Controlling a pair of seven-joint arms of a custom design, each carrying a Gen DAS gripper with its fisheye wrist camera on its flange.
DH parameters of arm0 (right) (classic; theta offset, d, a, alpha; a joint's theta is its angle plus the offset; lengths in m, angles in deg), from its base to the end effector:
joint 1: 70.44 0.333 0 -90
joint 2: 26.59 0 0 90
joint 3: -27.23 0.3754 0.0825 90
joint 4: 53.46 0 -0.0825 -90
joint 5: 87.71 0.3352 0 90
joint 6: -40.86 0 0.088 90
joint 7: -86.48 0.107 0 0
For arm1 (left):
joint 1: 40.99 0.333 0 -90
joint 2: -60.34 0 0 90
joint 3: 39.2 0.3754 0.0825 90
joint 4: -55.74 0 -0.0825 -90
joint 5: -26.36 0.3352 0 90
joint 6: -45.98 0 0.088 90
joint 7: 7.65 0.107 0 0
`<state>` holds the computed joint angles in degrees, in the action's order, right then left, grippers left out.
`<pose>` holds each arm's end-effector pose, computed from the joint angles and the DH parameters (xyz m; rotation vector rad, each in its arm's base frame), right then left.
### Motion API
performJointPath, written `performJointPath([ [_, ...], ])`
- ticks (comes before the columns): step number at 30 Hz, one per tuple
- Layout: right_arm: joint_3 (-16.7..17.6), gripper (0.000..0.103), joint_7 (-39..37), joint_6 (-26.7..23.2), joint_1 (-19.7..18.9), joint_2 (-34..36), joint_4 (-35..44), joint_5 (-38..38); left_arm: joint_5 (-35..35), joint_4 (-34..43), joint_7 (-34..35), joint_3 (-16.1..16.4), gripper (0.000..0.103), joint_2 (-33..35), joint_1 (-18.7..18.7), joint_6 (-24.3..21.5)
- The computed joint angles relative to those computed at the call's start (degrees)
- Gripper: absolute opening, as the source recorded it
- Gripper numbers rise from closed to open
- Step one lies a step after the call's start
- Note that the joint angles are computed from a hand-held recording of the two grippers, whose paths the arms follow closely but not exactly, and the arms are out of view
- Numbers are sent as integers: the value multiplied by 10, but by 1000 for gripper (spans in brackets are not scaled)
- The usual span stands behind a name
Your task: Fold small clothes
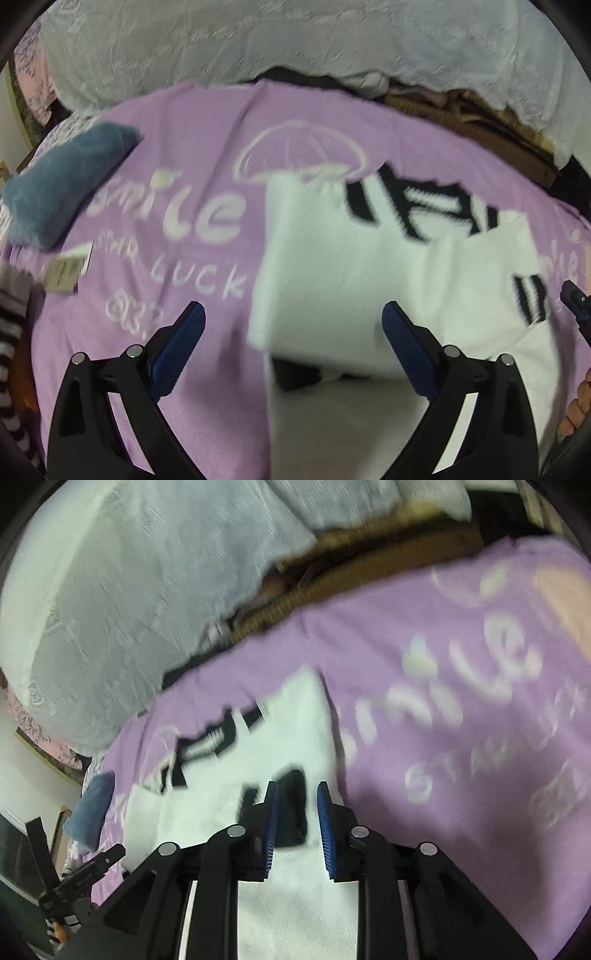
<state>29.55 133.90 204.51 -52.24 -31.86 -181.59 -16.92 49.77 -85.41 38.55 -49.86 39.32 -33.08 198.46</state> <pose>0.4774 0.1247 0.5478 -1.5755 1.5580 -0.1078 0.4042 -0.0415 0.5671 -2.1436 1.4235 -0.4918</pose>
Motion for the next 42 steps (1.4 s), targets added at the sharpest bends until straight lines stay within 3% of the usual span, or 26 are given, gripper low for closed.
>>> performJointPath([
  [6, 21, 21, 75, -22, 7, 47, 44, -143, 10, 64, 1, -11, 94, 66, -18, -16],
  [8, 12, 19, 175, -7, 12, 72, 43, -249, 30, 77, -13, -14, 94, 94, -21, -32],
  [9, 20, 7, 197, -5, -2, 78, 41, -268, 51, 84, -30, -17, 94, 106, -20, -49],
  [10, 18, 0, 181, -4, -4, 82, 40, -247, 74, 90, -51, -20, 94, 117, -21, -70],
  [11, 31, 0, 130, -26, -26, 81, 45, -186, 86, 86, -62, -13, 96, 126, -23, -69],
  [12, 28, 0, 116, -37, -28, 78, 45, -163, 80, 73, -60, 1, 98, 124, -28, -44],
  [15, 30, 0, 181, 10, -17, 62, 27, -242, 73, 71, -66, 13, 96, 113, -35, -47],
  [16, 33, 6, 168, 15, -14, 59, 27, -226, 86, 70, -80, 12, 96, 106, -33, -42],
  [17, 36, 6, 136, 11, -10, 54, 33, -196, 92, 66, -85, 14, 96, 98, -33, -23],
  [19, 38, 6, 138, 11, -1, 52, 43, -214, 90, 73, -78, 14, 96, 97, -35, -12],
  [22, 41, 6, 163, -11, 9, 68, 69, -258, 106, 113, -84, 4, 96, 126, -37, -45],
  [25, 33, 5, 240, -35, 15, 114, 96, -347, 101, 153, -80, 8, 98, 173, -53, -107],
  [27, 59, 2, 191, -28, -9, 123, 94, -288, 107, 135, -100, 23, 99, 178, -57, -72],
  [29, 61, 5, 189, -38, -15, 110, 88, -271, 99, 128, -90, 29, 99, 169, -62, -66],
  [33, 59, 12, 133, -8, -4, 61, 47, -238, 66, 83, -57, 36, 98, 121, -63, -19],
  [35, 50, 17, 121, -11, 3, 45, 29, -231, 57, 52, -53, 33, 98, 93, -58, 3],
  [37, 43, 22, 157, -8, 7, 49, 15, -284, 50, 39, -43, 26, 98, 86, -51, 0],
  [39, 39, 21, 120, 1, 11, 52, 8, -251, 88, 40, -63, 8, 99, 98, -36, -20],
  [42, 39, 22, 157, 17, 16, 41, -4, -296, 136, 44, -102, -8, 98, 95, -33, -39],
])
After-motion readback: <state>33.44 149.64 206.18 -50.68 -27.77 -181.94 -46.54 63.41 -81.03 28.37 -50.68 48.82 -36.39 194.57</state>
